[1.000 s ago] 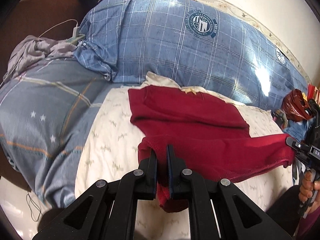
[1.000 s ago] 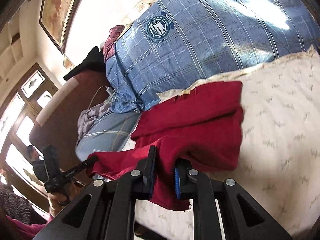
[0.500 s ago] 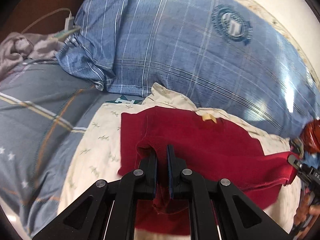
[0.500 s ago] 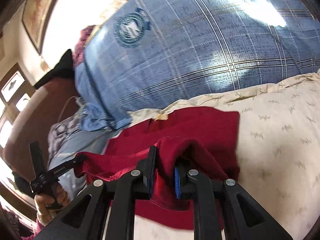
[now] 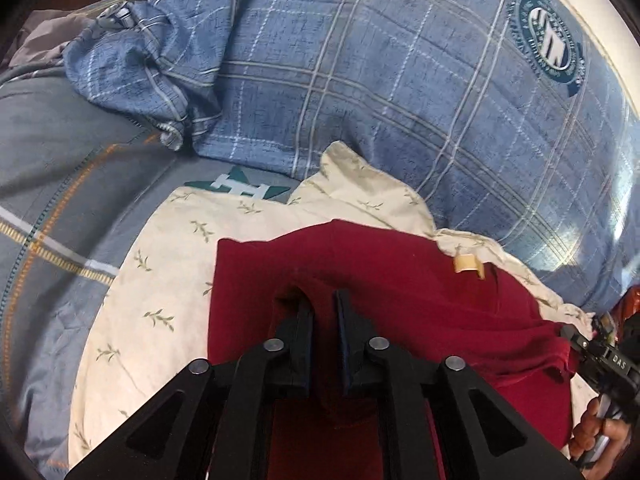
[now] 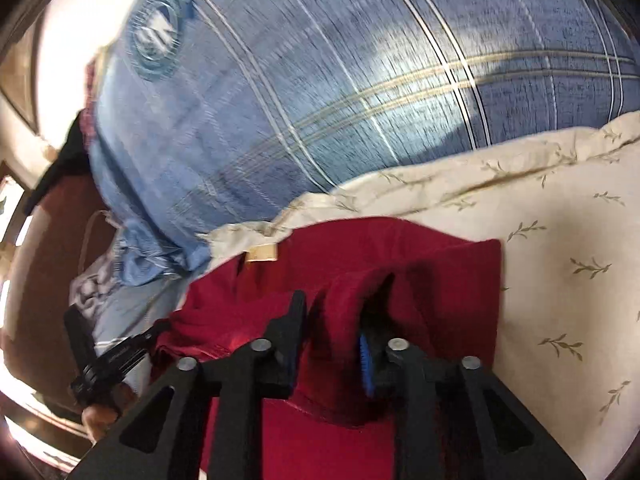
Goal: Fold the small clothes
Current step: 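Lift the hem end with both grippers and fold it over toward the collar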
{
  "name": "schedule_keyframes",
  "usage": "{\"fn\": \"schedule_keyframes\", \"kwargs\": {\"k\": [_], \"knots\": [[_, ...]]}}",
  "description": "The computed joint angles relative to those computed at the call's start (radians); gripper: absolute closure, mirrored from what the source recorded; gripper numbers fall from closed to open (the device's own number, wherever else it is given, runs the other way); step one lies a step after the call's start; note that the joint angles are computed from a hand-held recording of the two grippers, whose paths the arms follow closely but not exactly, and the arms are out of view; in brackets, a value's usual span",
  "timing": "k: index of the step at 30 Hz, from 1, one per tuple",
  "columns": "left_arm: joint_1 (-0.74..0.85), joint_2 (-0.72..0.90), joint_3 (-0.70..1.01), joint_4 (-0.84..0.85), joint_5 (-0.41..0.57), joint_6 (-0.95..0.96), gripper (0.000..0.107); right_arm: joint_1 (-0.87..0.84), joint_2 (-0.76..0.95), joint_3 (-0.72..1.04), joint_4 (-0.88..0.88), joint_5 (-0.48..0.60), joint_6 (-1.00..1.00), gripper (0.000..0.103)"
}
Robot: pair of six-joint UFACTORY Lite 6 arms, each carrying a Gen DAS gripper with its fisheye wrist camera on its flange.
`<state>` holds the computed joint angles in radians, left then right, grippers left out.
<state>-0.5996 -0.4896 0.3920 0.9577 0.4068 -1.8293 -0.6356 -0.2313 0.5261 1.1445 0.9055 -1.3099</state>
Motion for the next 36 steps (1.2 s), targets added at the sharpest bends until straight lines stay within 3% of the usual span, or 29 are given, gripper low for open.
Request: {"fn": "schedule_keyframes", "kwargs": {"k": [1,2,5,6,8,10,13,16,19,20,21,23,27,29,31,34,36], "knots": [[0.015,-0.020,-0.006,-0.008,-0.021,0.024,0.087,-0.033,-0.042,-0.011,-0.019,0.017,-0.003,0.051],[0.026,-0.054,-0.018,-0.023,-0.027,0.049,0.081,-0.098,-0.123,-0.039,-0.041,0.042,-0.016,0.046],[-0.013,-0.188,-0.061,0.034,0.075,-0.029,0.036,-0.290,-0.252,-0.066,-0.107,0.205,-0.081,0.046],[-0.039,-0.238,-0.083,0.083,0.124,-0.091,0.035,-0.315,-0.267,-0.067,-0.131,0.240,-0.089,0.047],[-0.021,-0.269,-0.097,0.092,0.127,-0.095,0.035,-0.250,-0.351,-0.099,-0.207,0.211,-0.055,0.051],[0.027,-0.247,-0.107,0.084,0.073,-0.081,0.035,-0.092,-0.408,-0.137,-0.237,0.096,0.022,0.055],[0.070,-0.188,-0.102,0.063,0.045,-0.057,0.036,0.222,-0.342,-0.138,-0.184,-0.154,0.122,0.056],[0.123,-0.130,-0.091,0.071,0.024,-0.039,0.036,0.509,-0.110,-0.033,-0.107,-0.463,0.218,0.056],[0.132,-0.123,-0.080,0.033,0.037,-0.001,0.036,0.647,0.098,0.067,-0.080,-0.772,0.290,0.055],[0.122,-0.136,-0.079,0.010,0.062,0.014,0.036,0.641,0.170,0.102,-0.010,-0.829,0.260,0.056],[0.124,-0.145,-0.080,0.002,0.076,0.022,0.036,0.631,0.209,0.119,0.094,-0.844,0.187,0.056],[0.145,-0.162,-0.082,-0.006,0.089,0.040,0.036,0.572,0.220,0.124,0.189,-0.769,0.099,0.056],[0.144,-0.231,-0.104,-0.070,0.097,0.110,0.035,0.500,0.010,0.026,-0.047,-0.667,0.248,0.054],[0.107,-0.262,-0.116,-0.077,0.127,0.112,0.035,0.401,-0.167,-0.052,-0.103,-0.573,0.239,0.045],[0.052,-0.315,-0.133,-0.109,0.163,0.136,0.035,0.347,-0.249,-0.090,-0.156,-0.551,0.256,0.045],[-0.052,-0.348,-0.143,-0.113,0.218,0.127,0.035,0.364,-0.100,-0.060,-0.360,-0.673,0.402,0.047],[-0.127,-0.386,-0.154,-0.142,0.269,0.136,0.035,0.296,-0.030,-0.036,-0.324,-0.619,0.379,0.048]]}}
